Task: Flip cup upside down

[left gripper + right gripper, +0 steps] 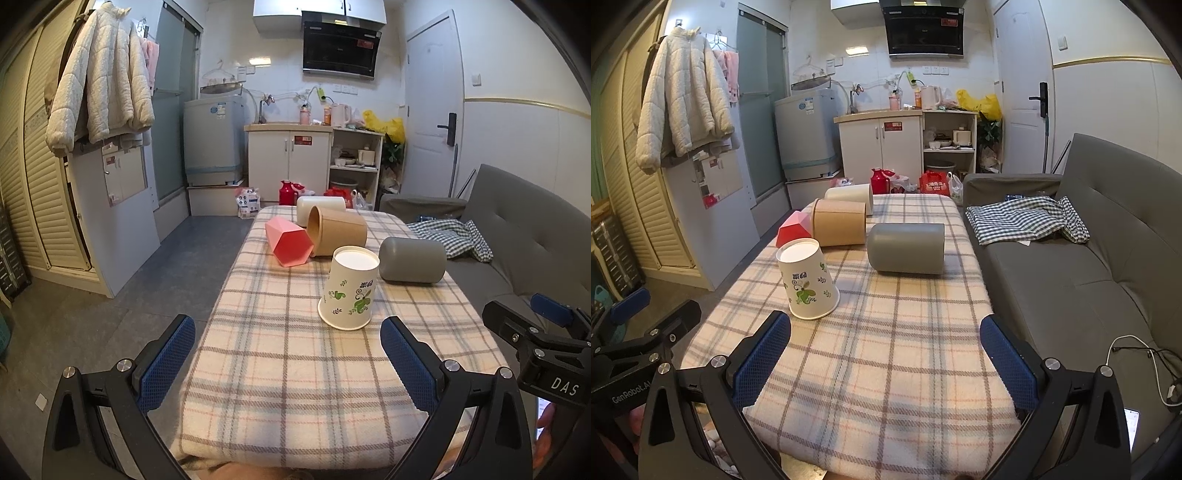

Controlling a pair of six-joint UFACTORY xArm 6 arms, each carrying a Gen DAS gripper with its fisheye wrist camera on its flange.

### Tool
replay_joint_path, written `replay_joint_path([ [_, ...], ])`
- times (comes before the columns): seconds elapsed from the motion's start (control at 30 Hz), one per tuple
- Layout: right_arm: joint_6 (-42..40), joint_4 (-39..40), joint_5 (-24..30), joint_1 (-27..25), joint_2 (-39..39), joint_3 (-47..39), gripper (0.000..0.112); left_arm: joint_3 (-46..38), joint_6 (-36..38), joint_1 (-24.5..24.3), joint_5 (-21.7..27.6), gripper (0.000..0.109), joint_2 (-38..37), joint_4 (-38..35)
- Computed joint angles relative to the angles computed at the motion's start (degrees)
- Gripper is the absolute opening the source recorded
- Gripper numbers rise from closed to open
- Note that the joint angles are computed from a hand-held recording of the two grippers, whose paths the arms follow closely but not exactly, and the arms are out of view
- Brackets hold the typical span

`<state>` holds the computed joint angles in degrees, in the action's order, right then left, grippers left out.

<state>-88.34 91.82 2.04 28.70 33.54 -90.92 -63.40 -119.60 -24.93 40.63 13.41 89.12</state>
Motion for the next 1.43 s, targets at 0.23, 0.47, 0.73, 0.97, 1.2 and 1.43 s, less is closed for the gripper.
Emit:
replay_joint_path([
  [0.23, 0.3, -0.4, 0.0, 0.0, -0.3, 0.4, 0.103, 0.4, -0.3, -0.2, 0.8, 0.103, -0.5, -0.2],
  [0.47, 1.0, -1.2, -0.2, 0.0, -0.3, 0.4, 0.103, 0.6, -0.4, -0.1, 0.8, 0.103, -0.8, 0.0],
  [0.73, 0.1, -0.5, 0.0, -0.2, -0.4, 0.5, 0.103, 0.6, -0.1, -0.1, 0.9, 0.103, -0.8, -0.2],
  [0.97, 0.5, -0.8, -0.2, 0.0, -0.2, 0.3, 0.103, 0.6, -0.1, -0.1, 0.8, 0.103, -0.8, -0.2],
  [1.2, 0.8, -1.1, -0.2, 0.0, -0.3, 0.4, 0.103, 0.6, 0.0, -0.2, 0.9, 0.103, -0.8, -0.2],
  [1.43, 0.4, -0.8, -0.1, 0.0, -0.4, 0.6, 0.103, 0.6, -0.1, -0.3, 1.1, 0.103, -0.9, -0.1],
])
